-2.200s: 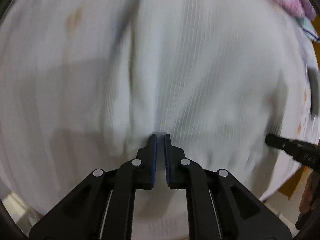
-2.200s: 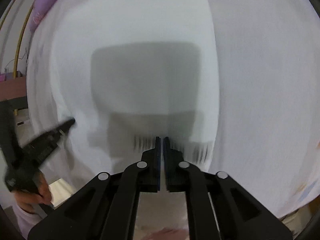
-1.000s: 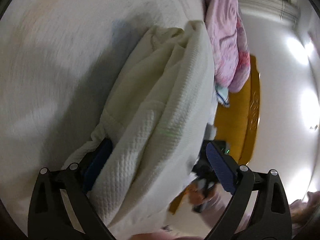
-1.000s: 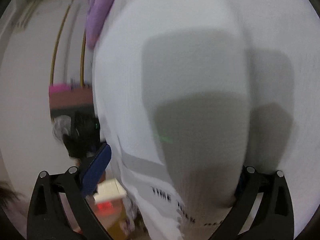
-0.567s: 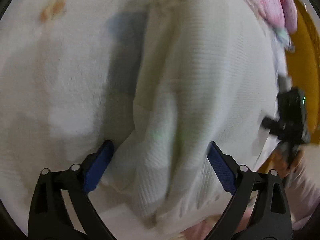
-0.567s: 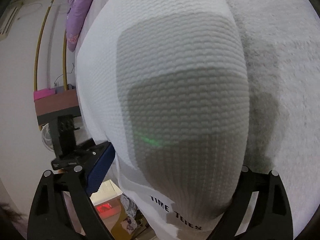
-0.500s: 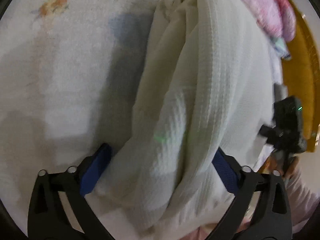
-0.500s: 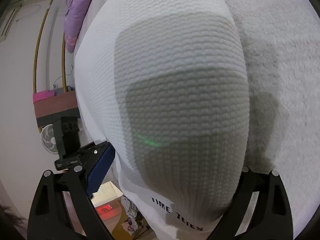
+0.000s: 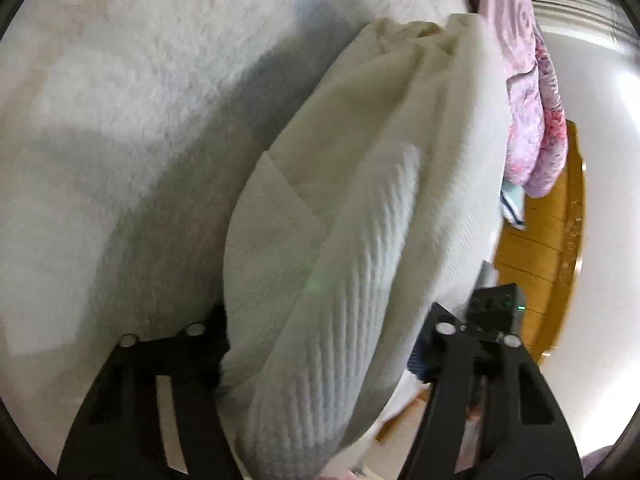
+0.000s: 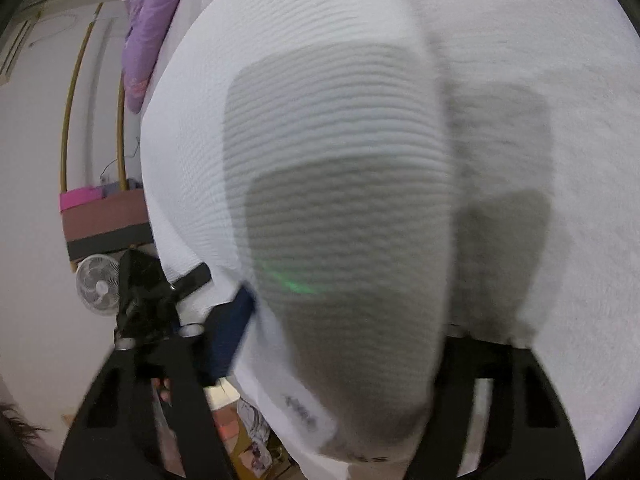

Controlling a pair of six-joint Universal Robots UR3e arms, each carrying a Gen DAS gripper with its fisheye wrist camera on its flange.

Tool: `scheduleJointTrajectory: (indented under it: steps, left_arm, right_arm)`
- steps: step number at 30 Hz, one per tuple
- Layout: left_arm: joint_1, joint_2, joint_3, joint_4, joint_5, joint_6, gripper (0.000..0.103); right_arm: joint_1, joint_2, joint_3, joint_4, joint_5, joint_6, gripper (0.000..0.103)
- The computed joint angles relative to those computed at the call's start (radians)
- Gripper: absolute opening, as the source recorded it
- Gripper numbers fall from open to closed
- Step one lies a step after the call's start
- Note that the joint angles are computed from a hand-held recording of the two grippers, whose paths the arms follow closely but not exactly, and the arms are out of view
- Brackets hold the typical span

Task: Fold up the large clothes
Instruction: 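Lift the jacket bundle with both grippers and carry it across the bed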

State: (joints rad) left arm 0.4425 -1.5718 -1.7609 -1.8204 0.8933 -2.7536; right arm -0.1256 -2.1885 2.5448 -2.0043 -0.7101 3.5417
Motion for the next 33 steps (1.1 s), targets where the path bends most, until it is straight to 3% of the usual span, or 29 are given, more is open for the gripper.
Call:
scheduleJointTrajectory:
  steps: [4,6,9,13,14,19,24,26,29,33]
  left_arm:
    - [-0.083,-0.013,0.073,0.059,0.030,-0.085,0.037]
    - [-0.128,-0.024,0.153,0.046,0.065,-0.092,0.030]
    - [-0.163,-0.013,0.254,0.000,0.113,-0.065,0.027]
    - [-0.231,-0.007,0.362,-0.016,0.133,-0.142,0.027]
    - [-0.200,0.053,0.334,-0.073,0.152,-0.089,0.027]
    - [-0.186,0.197,0.405,-0.277,0.140,-0.078,0.027]
    - [-0.231,0.195,0.628,-0.420,0.124,-0.158,0.027]
    - [-0.306,0.153,0.702,-0.393,0.113,-0.258,0.027]
    - [-0.364,0.111,0.876,-0.457,0.113,-0.346,0.027]
    - [-0.488,-0.005,1.151,-0.506,0.129,-0.494,0.027]
  right_arm:
    - [0.075,0.102,-0.113,-0.039,-0.062,0.053,0.040]
    - [0.090,0.089,-0.167,-0.004,-0.082,0.054,0.029]
    - [0.102,0.079,-0.244,0.049,-0.084,0.062,0.025]
    - [0.140,0.094,-0.388,0.137,-0.121,0.056,0.024]
    - [0.159,0.117,-0.429,0.140,-0.131,0.074,0.024]
    - [0.133,0.085,-0.649,0.396,-0.144,0.016,0.024]
    - [0.049,0.048,-0.874,0.707,-0.130,-0.111,0.024]
    - [0.038,0.069,-1.000,0.806,-0.137,-0.134,0.024]
    - [-0.019,0.081,-1.163,0.989,-0.125,-0.209,0.024]
    - [-0.164,0.132,-1.473,1.346,-0.099,-0.417,0.024]
